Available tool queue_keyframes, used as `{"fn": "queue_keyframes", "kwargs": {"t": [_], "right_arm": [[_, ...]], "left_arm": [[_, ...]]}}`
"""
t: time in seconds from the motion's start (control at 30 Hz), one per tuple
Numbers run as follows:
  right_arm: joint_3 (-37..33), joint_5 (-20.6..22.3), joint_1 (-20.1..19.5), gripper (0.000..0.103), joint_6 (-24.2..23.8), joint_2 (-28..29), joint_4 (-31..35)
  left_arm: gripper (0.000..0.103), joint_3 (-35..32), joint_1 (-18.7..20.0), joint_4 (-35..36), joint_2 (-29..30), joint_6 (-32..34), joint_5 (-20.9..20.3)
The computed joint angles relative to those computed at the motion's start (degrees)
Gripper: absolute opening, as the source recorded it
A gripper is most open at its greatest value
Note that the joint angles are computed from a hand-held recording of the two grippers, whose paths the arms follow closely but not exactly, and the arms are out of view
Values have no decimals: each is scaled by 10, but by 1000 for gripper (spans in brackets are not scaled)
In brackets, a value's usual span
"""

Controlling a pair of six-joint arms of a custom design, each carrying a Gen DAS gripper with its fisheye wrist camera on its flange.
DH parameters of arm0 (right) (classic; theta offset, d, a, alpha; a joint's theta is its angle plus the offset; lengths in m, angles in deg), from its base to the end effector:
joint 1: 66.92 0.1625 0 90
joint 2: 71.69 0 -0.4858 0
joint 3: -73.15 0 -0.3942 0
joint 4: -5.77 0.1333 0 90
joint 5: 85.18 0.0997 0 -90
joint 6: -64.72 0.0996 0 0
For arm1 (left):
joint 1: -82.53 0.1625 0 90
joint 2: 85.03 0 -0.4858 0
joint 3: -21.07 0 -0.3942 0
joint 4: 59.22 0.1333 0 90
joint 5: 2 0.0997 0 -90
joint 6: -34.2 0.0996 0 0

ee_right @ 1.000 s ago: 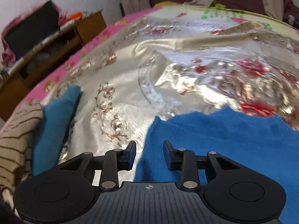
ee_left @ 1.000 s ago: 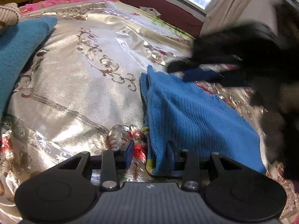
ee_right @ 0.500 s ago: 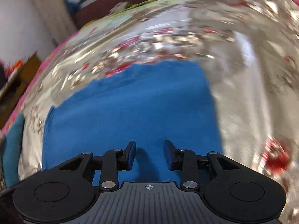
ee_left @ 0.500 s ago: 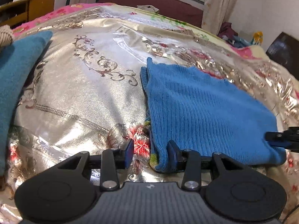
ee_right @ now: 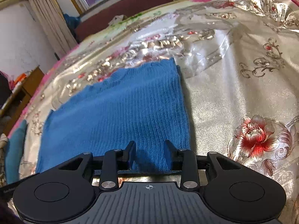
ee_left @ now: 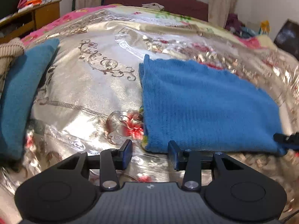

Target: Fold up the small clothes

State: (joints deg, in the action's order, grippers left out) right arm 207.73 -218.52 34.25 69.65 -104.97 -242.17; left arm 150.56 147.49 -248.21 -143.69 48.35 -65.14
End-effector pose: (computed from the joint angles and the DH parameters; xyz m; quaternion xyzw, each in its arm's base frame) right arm 0.1498 -0.4232 0.0860 -0.1304 -0.8264 0.4820 0.2601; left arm -0.0551 -0.5393 0.1738 0.2632 0.9077 -0.2569 0.2018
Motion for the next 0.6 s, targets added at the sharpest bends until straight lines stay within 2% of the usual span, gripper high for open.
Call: {"fn": "queue_keyframes", "kwargs": {"t": [0.13,0.4,0.6], "right_arm": [[6,-2,-5,33,-3,8,-5],[25,32,-16,33,-7,21,-64],[30,51,-25,36,-18,27,-77]], "left_arm": [[46,8,-2,-1,3,2,10],[47,14,-7,-11,10,11,25],[48,16,-14,-10,13,5,43]]}}
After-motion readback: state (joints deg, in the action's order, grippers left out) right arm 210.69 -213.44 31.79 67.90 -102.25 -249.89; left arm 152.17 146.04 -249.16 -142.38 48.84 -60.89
